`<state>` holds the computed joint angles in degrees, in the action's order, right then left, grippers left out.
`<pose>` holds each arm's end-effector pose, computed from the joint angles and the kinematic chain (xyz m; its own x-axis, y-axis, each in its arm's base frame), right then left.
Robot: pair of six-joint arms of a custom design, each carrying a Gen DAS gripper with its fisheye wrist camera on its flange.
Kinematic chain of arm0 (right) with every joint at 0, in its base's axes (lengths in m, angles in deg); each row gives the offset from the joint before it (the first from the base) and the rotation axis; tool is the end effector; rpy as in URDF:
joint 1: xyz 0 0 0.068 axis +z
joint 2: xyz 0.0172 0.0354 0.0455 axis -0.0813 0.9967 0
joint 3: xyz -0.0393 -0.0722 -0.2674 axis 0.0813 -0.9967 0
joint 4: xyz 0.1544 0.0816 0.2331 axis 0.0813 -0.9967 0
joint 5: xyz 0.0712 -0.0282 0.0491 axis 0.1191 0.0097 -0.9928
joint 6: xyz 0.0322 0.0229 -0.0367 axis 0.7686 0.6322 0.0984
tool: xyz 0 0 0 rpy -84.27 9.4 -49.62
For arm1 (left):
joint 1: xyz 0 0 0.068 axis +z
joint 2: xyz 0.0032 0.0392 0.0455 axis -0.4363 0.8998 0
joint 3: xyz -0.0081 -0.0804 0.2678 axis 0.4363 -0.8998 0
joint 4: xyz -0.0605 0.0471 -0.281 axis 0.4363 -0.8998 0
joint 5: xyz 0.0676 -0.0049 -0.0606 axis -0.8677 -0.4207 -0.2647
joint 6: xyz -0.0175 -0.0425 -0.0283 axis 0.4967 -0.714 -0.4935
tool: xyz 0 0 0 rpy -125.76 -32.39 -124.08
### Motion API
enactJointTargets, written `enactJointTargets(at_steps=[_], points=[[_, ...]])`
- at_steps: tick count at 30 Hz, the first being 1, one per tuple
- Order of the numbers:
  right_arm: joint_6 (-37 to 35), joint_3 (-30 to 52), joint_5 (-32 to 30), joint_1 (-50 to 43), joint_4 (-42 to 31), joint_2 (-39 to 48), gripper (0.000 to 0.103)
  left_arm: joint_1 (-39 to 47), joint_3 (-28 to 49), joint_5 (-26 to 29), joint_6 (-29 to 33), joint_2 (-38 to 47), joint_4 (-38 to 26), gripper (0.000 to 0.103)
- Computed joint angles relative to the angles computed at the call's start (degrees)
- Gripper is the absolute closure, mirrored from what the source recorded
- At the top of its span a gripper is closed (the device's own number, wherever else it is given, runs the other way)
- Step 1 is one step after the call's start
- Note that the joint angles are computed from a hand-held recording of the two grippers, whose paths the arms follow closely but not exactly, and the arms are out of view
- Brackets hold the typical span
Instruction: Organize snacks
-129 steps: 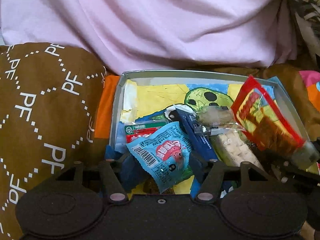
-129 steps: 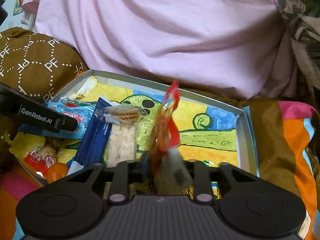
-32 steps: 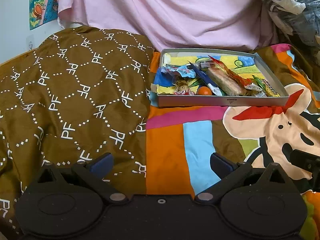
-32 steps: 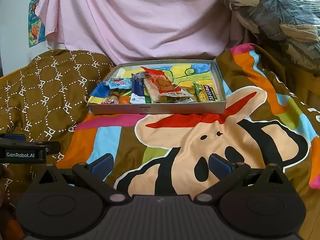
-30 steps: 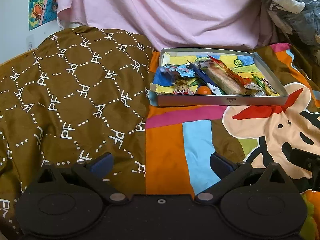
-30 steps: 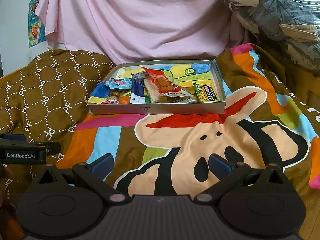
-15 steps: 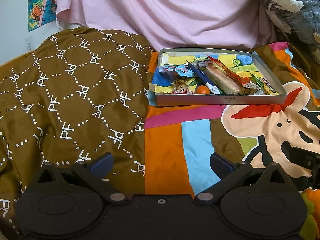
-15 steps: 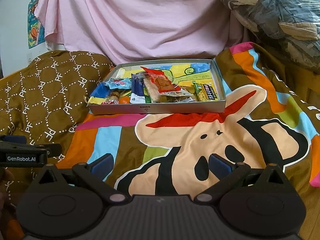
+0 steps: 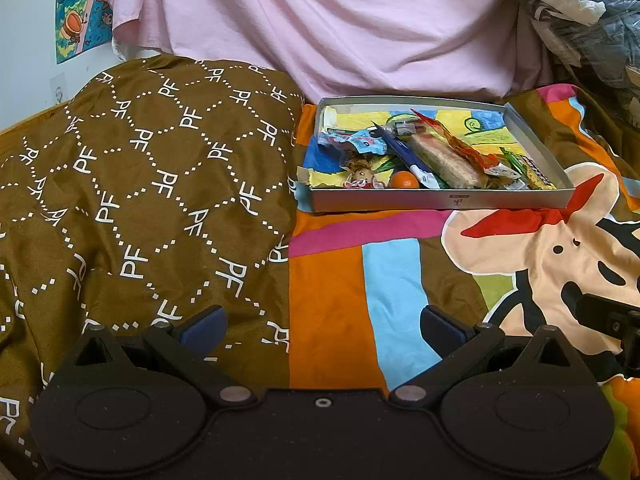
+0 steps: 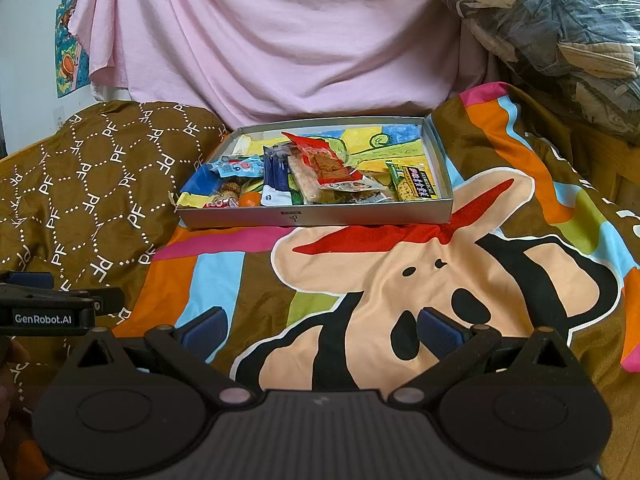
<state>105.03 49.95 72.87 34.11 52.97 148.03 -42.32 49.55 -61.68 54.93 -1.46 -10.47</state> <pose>0.1736 0.1112 0.1094 -0.4779 0.0947 -0.8733 0.1308 0.9908 0.0359 0.2484 -0.0718 0.1156 -0.5413 0.1452 -0.8282 0.2413 0.9704 0.0124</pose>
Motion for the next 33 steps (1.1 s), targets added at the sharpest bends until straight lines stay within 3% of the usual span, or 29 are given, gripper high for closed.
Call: enactJointTargets(at_steps=[33], points=[[0.32, 0.21, 0.12, 0.18, 0.21, 0.82, 0.0, -0.03, -0.01, -0.04, 0.06, -0.03, -0.01, 0.001]])
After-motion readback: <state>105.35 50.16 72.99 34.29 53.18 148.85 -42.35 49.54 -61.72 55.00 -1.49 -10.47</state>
